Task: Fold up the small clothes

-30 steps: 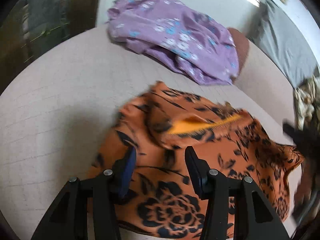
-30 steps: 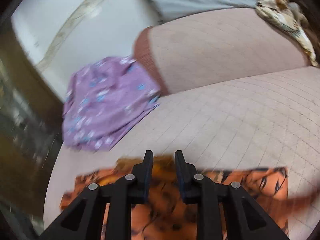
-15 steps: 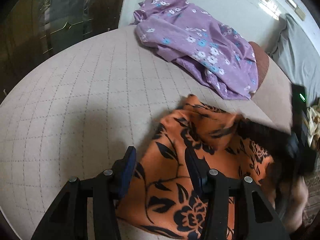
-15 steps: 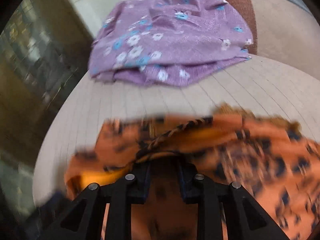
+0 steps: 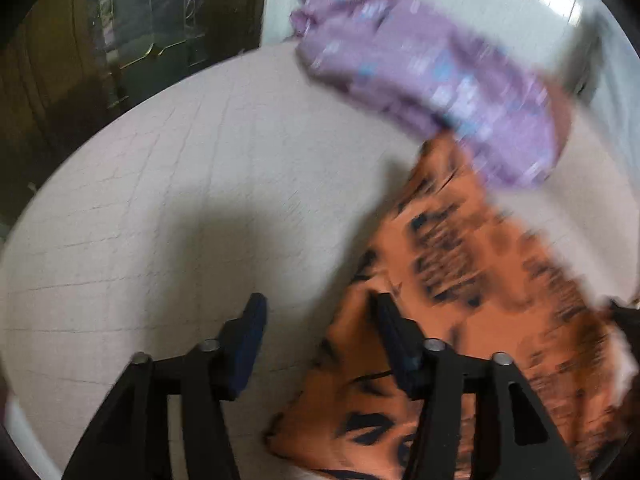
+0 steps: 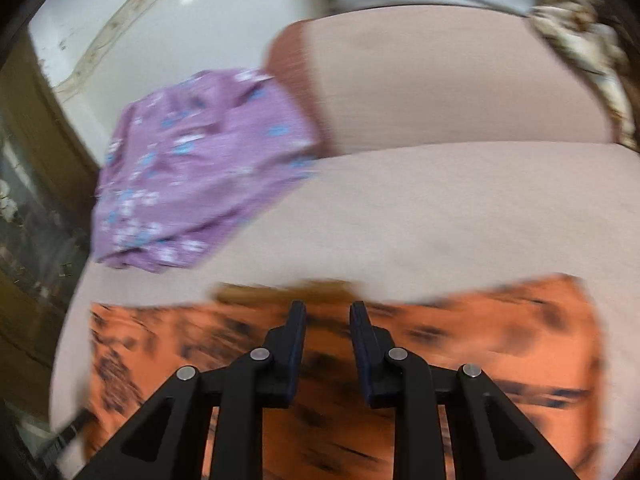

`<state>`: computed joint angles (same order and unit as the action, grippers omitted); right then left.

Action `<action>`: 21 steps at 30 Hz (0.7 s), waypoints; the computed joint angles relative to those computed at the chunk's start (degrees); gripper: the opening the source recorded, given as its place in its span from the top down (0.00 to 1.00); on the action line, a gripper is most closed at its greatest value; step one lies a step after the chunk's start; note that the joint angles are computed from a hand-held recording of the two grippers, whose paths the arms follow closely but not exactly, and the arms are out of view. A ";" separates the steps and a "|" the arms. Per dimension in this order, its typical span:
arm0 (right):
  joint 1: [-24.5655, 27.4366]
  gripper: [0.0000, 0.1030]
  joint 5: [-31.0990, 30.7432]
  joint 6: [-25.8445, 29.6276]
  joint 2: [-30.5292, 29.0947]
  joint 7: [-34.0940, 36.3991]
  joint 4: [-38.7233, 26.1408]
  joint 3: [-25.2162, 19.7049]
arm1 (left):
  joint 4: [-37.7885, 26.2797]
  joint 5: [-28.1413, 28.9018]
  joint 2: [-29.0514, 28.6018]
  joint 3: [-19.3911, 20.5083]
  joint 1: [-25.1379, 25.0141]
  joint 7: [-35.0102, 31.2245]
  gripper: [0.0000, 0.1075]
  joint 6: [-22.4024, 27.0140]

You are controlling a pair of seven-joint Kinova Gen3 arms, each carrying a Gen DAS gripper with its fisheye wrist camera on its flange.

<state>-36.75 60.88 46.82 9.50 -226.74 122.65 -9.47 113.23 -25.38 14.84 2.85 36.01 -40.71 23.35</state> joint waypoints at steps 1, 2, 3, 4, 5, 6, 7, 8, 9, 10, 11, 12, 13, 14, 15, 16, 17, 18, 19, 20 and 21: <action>-1.40 0.74 -2.30 1.93 -1.91 -1.11 2.44 0.13 | -0.67 -0.37 0.98 0.53 -0.07 1.06 0.44 1.40; -2.20 0.74 -3.76 3.01 -2.89 -1.71 4.54 0.40 | -0.77 -1.67 0.91 1.80 -0.93 2.56 0.44 1.86; -2.12 0.74 -5.54 3.22 -3.71 -2.19 6.40 1.01 | -0.31 -3.91 0.73 2.01 -0.73 4.63 0.44 1.40; -0.98 0.74 -7.58 2.49 -4.67 -2.35 8.00 0.90 | 0.17 -6.23 0.62 2.28 -0.48 6.48 0.44 0.94; 1.22 0.74 -9.01 0.83 -4.76 -2.95 10.13 0.45 | 0.34 -7.65 0.47 3.60 -1.30 7.83 0.44 1.23; 3.85 0.76 -9.51 -1.50 -4.69 -4.39 12.04 -0.91 | 0.65 -8.68 0.25 4.17 -1.68 8.94 0.44 1.05; 6.29 0.76 -9.07 -2.94 -5.68 -6.65 14.13 -3.10 | 1.24 -10.59 -0.14 3.76 -1.00 10.99 0.44 0.48; 8.02 0.76 -8.81 -3.45 -7.59 -7.97 15.40 -5.34 | 2.13 -12.92 -0.94 2.29 0.68 12.88 0.44 -0.56; 8.76 0.76 -9.48 -3.04 -9.24 -8.36 16.00 -7.13 | 2.97 -15.25 -1.59 -0.21 3.34 14.74 0.44 -1.76; 8.68 0.76 -10.98 -1.68 -10.14 -7.82 15.67 -8.49 | 3.61 -17.58 -2.26 -2.51 5.99 16.31 0.44 -2.56; 7.99 0.76 -12.78 0.60 -11.08 -6.34 14.89 -9.82 | 4.08 -19.91 -2.96 -4.50 8.64 17.30 0.44 -2.88; 7.59 0.76 -14.46 2.93 -11.94 -4.02 14.04 -11.83 | 4.50 -22.24 -3.74 -6.19 11.30 17.73 0.44 -2.97; 6.62 0.76 -16.24 5.26 -13.09 -1.94 13.39 -13.78 | 5.37 -24.57 -4.66 -7.88 13.95 18.57 0.41 -3.94; 5.49 0.76 -18.12 7.59 -13.67 -0.73 12.65 -15.75 | 6.35 -26.90 -5.19 -8.78 15.54 19.97 0.39 -5.81; 3.98 0.76 -19.34 9.59 -13.85 -0.45 11.90 -17.39 | 7.27 -29.23 -5.65 -8.75 16.07 21.24 0.32 -7.71; 2.41 0.76 -19.98 10.96 -14.10 -1.10 11.56 -19.66 | 8.23 -30.74 -6.02 -7.67 15.54 21.58 0.30 -9.82; 0.90 0.76 -20.50 11.44 -14.14 -2.68 11.51 -21.45 | 8.92 -31.33 -6.37 -5.52 14.36 20.99 0.30 -11.01; -0.92 0.75 -21.37 11.03 -14.63 -5.01 11.91 -23.19 | 9.19 -31.04 -6.54 -2.93 12.86 19.47 0.30 -11.26; -2.26 0.75 -21.47 9.83 -14.82 -7.34 12.79 -24.96 | 9.15 -29.83 -6.62 -0.28 11.49 17.15 0.28 -10.58; -3.59 0.75 -21.89 8.45 -14.43 -9.66 13.27 -25.90 | 8.45 -28.29 -5.77 2.38 10.43 14.82 0.26 -9.03; -4.27 0.75 -21.58 6.62 -13.24 -11.51 13.68 -25.86 | 7.53 -26.22 -3.97 5.03 9.02 12.49 0.24 -7.30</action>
<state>-41.03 39.30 53.44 -3.73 -238.26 136.33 -35.33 120.76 -51.60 10.87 7.88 45.03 -28.22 16.05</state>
